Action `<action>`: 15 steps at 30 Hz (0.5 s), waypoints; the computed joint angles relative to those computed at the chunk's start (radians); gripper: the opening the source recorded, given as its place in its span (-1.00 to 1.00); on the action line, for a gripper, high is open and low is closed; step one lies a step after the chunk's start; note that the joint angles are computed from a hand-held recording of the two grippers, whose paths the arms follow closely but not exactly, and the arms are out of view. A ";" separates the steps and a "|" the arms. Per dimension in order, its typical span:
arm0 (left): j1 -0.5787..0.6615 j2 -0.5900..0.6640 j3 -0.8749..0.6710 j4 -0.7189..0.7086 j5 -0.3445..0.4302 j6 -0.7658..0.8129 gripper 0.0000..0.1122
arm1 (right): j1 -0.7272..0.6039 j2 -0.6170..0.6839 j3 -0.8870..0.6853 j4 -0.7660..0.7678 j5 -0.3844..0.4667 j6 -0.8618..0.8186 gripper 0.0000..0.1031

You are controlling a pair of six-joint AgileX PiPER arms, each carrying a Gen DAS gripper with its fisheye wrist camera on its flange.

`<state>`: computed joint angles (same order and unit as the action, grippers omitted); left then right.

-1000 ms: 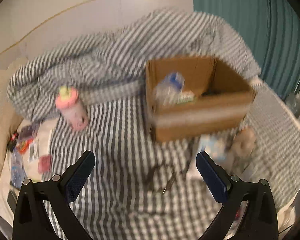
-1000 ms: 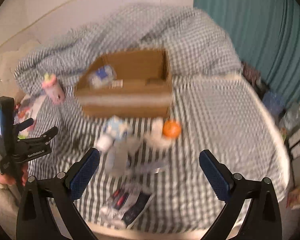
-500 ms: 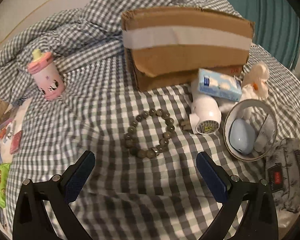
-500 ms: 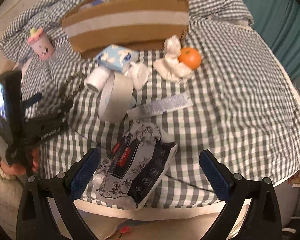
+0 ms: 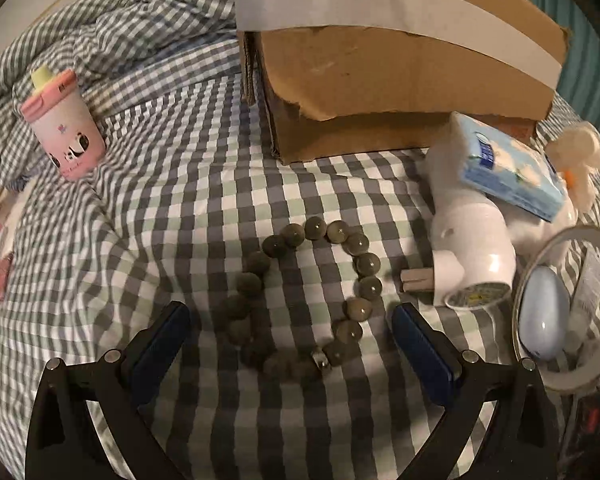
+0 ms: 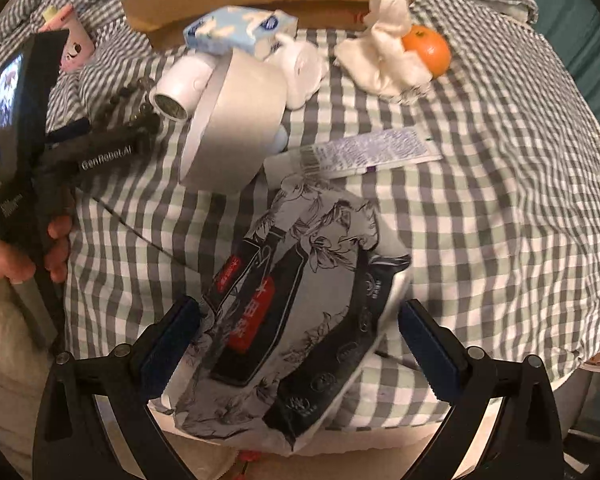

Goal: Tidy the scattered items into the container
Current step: 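Grasp the floral wet-wipe pack with the right tool while the left tool grasps the bead bracelet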

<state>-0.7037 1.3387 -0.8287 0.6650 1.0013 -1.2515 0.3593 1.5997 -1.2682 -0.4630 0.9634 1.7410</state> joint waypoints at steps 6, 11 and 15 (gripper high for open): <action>0.029 -0.014 0.017 -0.032 -0.043 0.023 0.84 | -0.015 0.007 0.033 0.018 -0.067 0.003 0.94; 0.036 -0.019 0.007 -0.062 -0.044 0.057 0.67 | 0.002 0.003 0.054 0.003 -0.081 0.038 0.91; -0.002 -0.007 -0.024 -0.066 -0.003 0.083 0.22 | 0.043 0.013 0.026 -0.038 -0.025 0.084 0.65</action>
